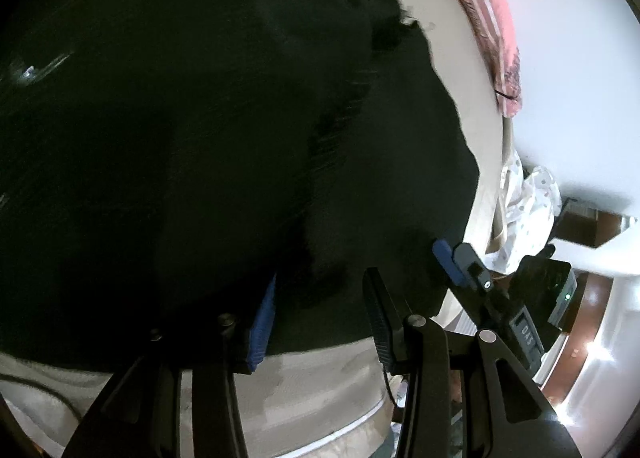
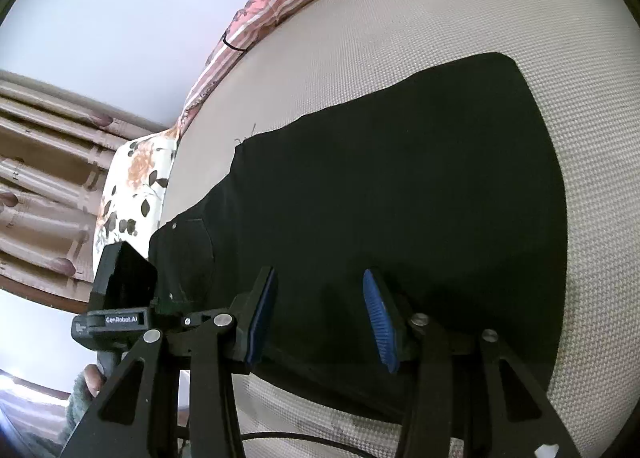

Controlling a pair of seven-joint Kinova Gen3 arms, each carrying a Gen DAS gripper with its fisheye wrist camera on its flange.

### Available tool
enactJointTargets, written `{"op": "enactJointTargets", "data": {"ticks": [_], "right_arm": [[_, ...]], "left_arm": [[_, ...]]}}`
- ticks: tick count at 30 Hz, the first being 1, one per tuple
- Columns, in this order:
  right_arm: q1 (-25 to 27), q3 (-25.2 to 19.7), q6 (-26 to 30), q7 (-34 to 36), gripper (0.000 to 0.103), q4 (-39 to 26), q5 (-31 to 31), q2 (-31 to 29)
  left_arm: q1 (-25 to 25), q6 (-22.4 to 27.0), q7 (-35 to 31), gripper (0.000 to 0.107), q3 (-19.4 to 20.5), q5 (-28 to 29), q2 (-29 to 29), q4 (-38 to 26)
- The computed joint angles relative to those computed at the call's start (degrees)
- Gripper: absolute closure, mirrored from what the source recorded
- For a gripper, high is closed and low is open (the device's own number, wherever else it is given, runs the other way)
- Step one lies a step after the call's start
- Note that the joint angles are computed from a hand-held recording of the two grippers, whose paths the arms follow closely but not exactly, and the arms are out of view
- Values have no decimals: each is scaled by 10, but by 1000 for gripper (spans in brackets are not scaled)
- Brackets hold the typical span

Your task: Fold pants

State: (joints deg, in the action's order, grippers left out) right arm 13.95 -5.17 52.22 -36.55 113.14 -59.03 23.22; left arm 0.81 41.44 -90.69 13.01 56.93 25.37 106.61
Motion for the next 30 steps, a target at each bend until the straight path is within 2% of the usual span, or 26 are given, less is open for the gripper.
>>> {"op": "enactJointTargets", "data": {"ticks": [1, 2, 3, 4, 6, 7, 10, 14, 19, 22, 26, 28, 30], "right_arm": [[0, 0, -2, 0, 60, 2, 0, -3], [0, 1, -5, 1, 60, 4, -1, -4], [0, 2, -7, 1, 60, 6, -2, -6], [1, 3, -6, 0, 60, 6, -3, -7], [3, 6, -8, -5, 60, 6, -3, -9], [3, 7, -8, -8, 60, 6, -2, -11], [5, 11, -7, -18, 60, 4, 3, -14], [2, 17, 3, -45, 60, -9, 35, -17], [-21, 21, -29, -76, 60, -6, 95, -29], [-28, 14, -44, -82, 60, 0, 115, -22], [-28, 6, -47, -85, 59, -5, 128, -28], [-16, -4, -57, -73, 59, -3, 118, -39], [-35, 4, -84, -74, 59, -5, 128, -55]], "left_arm": [[13, -5, 7, 65, -7, -9, 0, -9], [34, -5, 9, 70, -25, -16, -1, -16], [60, -7, 14, 78, -45, -29, -3, -26], [87, -4, 18, 91, -70, -36, -3, -33], [122, 8, 15, 93, -111, -31, -3, -37], [131, 2, 18, 94, -117, -37, -9, -33], [118, -17, -12, 94, -99, -26, -32, -9], [115, -37, -14, 95, -72, -63, -48, 1], [38, -82, 52, 95, 40, -159, -21, -2], [33, -78, 97, 94, 61, -229, -21, -15], [53, -61, 182, 86, 62, -322, -28, -40], [100, -37, 220, 82, 18, -369, -37, -59], [153, -28, 248, 81, -31, -415, -46, -73]]}}
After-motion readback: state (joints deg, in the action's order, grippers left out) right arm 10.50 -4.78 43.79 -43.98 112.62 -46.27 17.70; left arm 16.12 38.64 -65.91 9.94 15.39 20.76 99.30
